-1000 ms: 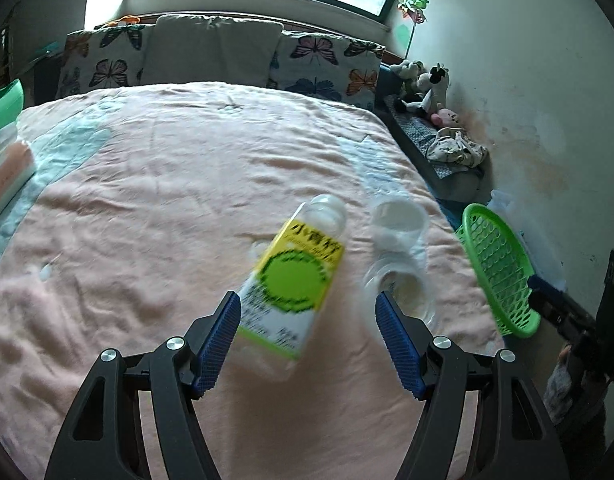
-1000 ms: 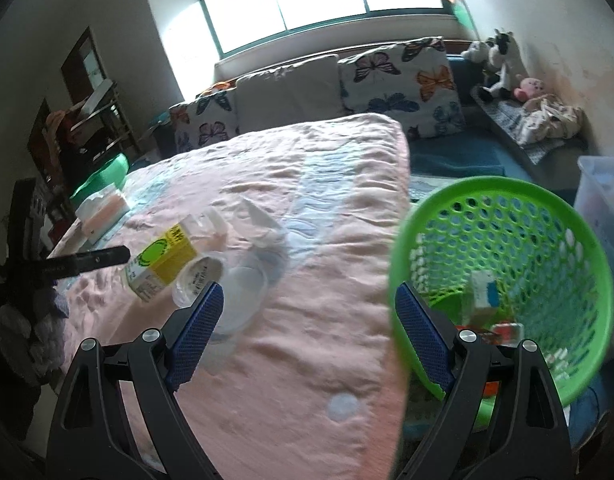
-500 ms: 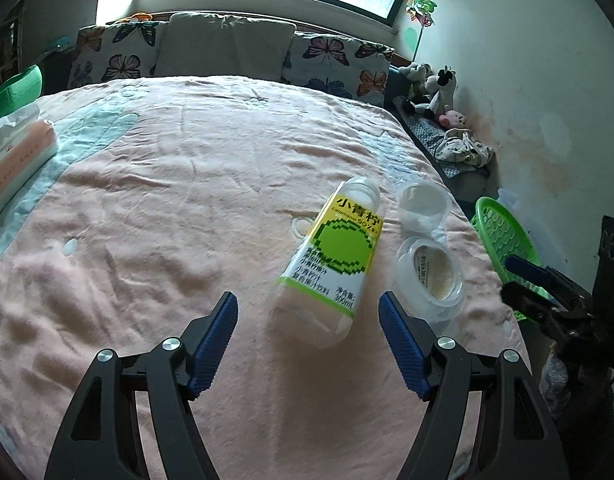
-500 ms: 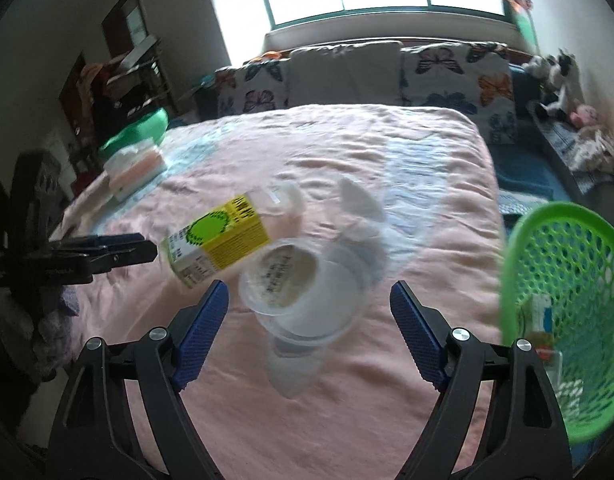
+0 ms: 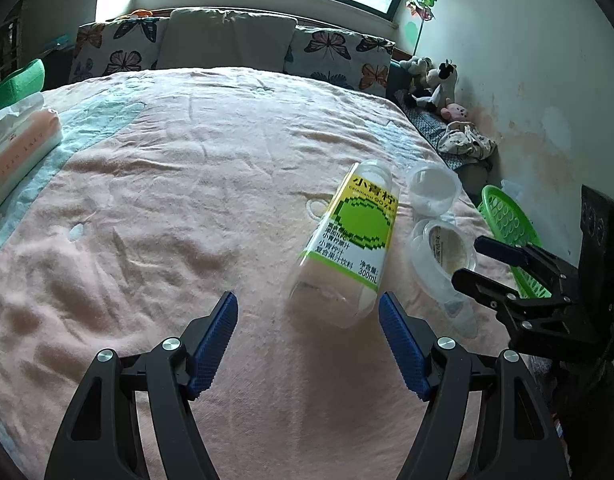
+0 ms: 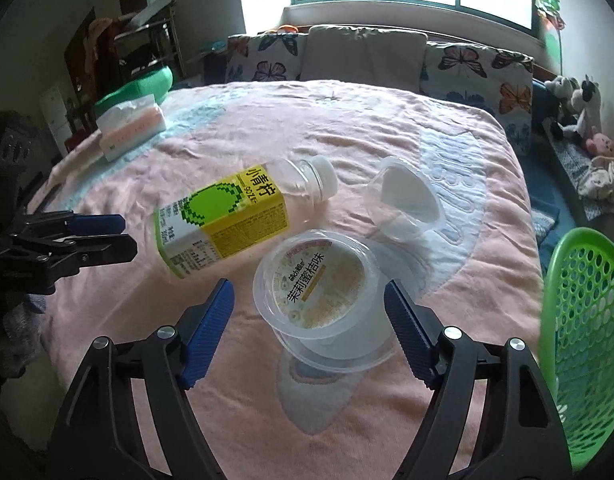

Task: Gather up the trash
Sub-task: 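Grasp the yellow-label juice bottle with the left tool while the right tool grasps the clear lidded cup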

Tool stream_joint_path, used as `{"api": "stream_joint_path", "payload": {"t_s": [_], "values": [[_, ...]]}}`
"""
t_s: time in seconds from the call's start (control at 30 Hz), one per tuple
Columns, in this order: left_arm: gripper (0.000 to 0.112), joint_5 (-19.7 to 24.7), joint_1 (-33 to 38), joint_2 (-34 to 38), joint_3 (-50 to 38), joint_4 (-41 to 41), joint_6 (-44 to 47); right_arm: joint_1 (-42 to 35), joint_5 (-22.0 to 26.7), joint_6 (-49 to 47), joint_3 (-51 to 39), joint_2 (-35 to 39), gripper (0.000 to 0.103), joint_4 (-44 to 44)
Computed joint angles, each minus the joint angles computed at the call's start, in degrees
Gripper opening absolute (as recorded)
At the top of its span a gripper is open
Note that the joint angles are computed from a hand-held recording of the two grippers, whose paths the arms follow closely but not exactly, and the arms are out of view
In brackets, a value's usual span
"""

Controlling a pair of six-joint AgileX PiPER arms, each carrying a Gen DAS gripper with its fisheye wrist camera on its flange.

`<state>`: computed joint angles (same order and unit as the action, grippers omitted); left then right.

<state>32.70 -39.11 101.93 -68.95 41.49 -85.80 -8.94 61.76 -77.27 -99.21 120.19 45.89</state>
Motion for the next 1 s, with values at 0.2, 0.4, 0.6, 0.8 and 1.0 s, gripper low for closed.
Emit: {"api": "stream_joint_path", "payload": {"t_s": [0.2, 0.4, 0.6, 0.8, 1.0], "values": [[0.073, -0.75, 0.35, 0.89, 0.3, -0.23, 0.93, 1.33, -2.99, -0.54, 1.25, -0.11, 0.073, -0.89], [0.073, -1.5, 0.64, 1.13, 0.76, -0.53, 1.34, 2.3, -4.82, -0.03, 1.4, 0.3, 0.072, -2.67], [0.074, -1.7, 0.78, 1.63, 0.31, -0.84, 2.03, 2.44, -5.55, 0.42, 1.45, 0.6, 0.072, -2.67], [0.074, -1.0, 0.31, 2.87, -1.16, -0.96, 3.11, 2.06, -5.56, 0.02, 1.79, 0.31, 0.069, -1.27], [0.075, 0.17, -0.12, 4.8, -4.0, -1.57, 5.6, 0.13, -2.76, 0.87, -0.04, 0.06, 0.069, 0.65]]}}
